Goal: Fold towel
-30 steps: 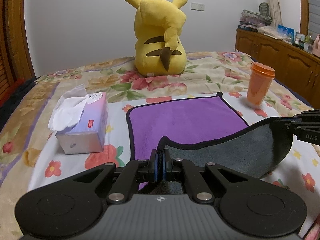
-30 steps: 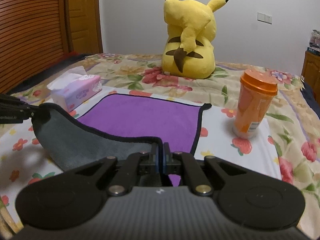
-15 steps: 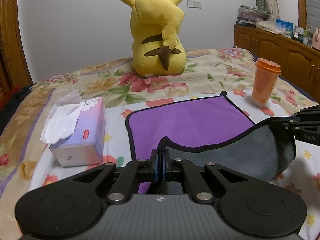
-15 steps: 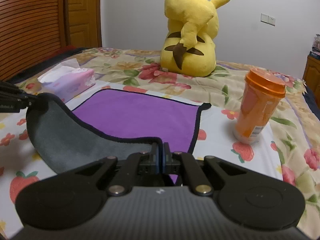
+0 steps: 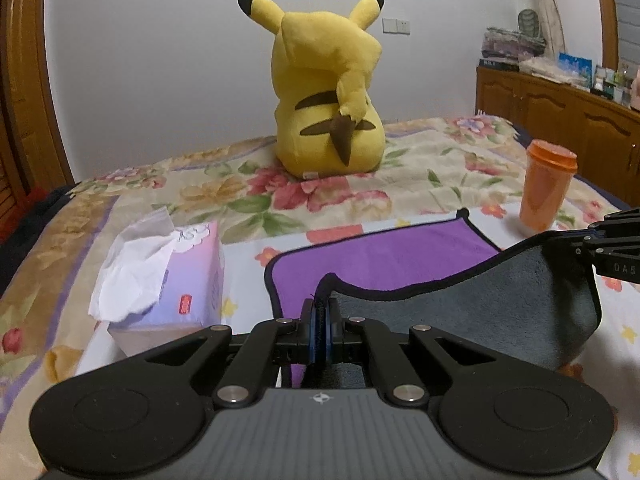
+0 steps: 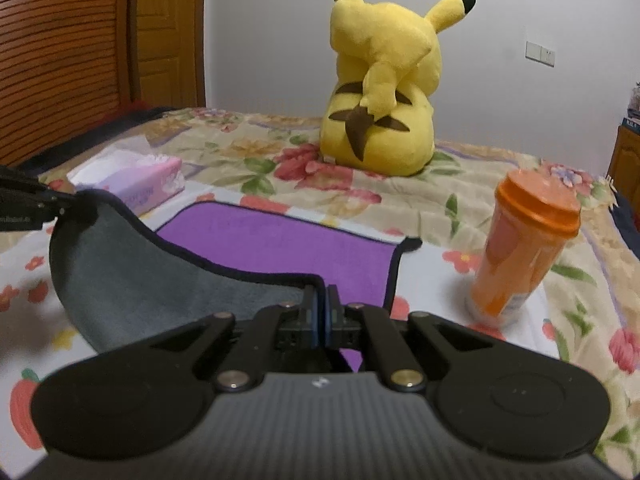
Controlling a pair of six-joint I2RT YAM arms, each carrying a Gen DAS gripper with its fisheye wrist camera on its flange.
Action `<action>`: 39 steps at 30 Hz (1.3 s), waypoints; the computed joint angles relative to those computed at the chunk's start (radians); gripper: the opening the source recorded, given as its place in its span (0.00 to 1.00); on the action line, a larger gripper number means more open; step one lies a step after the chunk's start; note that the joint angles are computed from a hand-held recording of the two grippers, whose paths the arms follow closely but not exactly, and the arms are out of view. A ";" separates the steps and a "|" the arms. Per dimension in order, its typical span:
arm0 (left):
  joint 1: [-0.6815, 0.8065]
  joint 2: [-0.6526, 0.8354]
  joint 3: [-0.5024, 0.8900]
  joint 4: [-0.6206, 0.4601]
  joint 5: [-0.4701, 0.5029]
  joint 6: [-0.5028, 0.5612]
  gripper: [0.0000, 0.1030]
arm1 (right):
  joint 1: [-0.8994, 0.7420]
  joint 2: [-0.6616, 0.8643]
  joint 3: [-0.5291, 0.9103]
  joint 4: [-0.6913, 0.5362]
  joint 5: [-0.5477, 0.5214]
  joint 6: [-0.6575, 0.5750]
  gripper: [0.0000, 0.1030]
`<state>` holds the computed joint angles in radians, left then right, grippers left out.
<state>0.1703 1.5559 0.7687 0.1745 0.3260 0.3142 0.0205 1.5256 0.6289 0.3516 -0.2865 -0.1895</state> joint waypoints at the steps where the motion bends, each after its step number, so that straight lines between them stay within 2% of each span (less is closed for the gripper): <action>1: 0.000 0.000 0.003 0.006 0.001 -0.005 0.07 | -0.004 -0.002 0.006 -0.003 -0.004 0.000 0.04; 13: -0.010 0.061 0.051 0.097 -0.015 -0.039 0.07 | -0.020 0.061 0.116 -0.008 -0.014 -0.014 0.04; 23: -0.018 0.180 0.183 0.083 -0.030 -0.049 0.07 | 0.002 0.145 0.207 -0.006 0.030 -0.069 0.04; 39: -0.062 0.367 0.360 0.123 -0.111 -0.083 0.07 | 0.031 0.334 0.341 0.085 0.114 -0.014 0.04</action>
<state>0.1086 1.9231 1.1287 0.2978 0.2153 0.2311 0.0517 1.8593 0.9703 0.4364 -0.1723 -0.2031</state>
